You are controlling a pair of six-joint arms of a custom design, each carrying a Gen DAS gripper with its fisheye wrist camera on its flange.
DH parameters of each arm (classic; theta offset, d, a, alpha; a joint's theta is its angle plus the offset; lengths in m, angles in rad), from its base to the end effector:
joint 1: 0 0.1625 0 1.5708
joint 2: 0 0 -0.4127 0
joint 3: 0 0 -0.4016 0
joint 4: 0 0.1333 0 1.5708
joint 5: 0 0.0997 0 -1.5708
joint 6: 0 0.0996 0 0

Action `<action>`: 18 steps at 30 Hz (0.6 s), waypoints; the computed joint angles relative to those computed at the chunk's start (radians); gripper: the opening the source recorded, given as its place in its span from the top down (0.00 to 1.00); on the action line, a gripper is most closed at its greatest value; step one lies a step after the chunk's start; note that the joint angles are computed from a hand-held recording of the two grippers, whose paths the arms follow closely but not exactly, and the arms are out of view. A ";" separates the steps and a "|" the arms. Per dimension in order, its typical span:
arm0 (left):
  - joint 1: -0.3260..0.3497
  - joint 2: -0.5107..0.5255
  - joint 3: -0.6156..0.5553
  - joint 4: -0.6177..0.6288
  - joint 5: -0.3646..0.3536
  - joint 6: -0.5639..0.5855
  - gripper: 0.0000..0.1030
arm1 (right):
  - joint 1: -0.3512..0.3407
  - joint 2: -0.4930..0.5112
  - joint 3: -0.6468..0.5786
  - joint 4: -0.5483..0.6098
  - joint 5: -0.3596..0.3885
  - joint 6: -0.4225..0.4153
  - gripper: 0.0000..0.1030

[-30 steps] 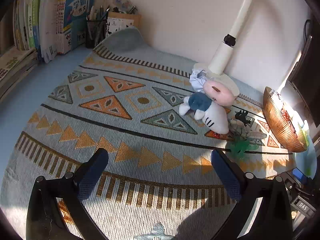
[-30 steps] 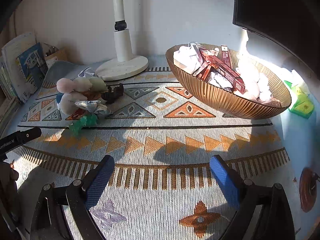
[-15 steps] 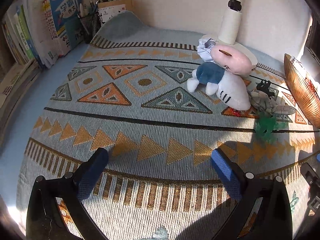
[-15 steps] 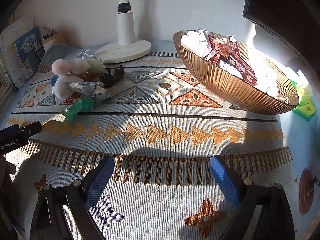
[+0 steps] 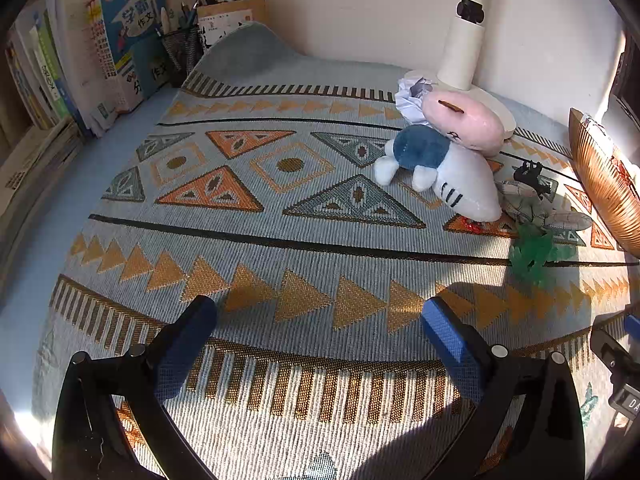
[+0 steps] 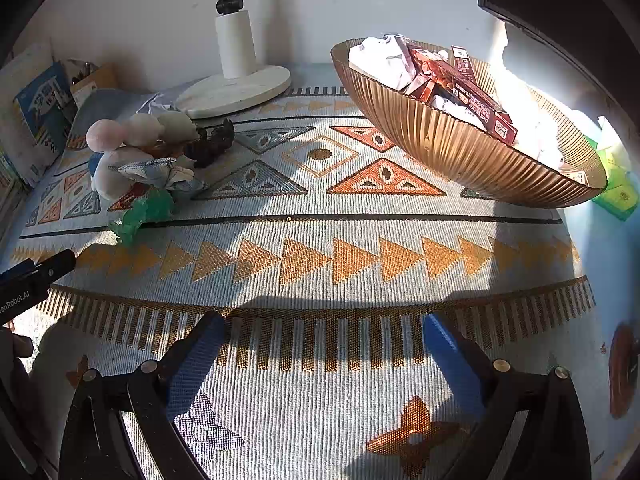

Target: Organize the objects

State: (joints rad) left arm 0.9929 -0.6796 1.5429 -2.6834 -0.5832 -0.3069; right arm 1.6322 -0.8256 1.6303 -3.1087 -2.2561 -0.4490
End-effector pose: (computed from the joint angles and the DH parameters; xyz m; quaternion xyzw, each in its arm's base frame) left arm -0.1968 -0.6980 0.0881 0.0596 0.8737 -0.3003 0.3782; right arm 0.1121 -0.6784 0.1858 0.1054 -0.8812 0.2709 0.3728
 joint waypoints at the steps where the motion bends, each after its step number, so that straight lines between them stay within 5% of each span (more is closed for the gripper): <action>1: 0.000 0.000 0.000 0.000 0.000 0.000 0.00 | 0.000 0.000 -0.001 0.001 0.000 0.001 0.03; 18: 0.002 0.009 -0.008 -0.004 -0.001 0.005 0.00 | 0.000 0.002 -0.003 0.003 0.001 -0.002 0.02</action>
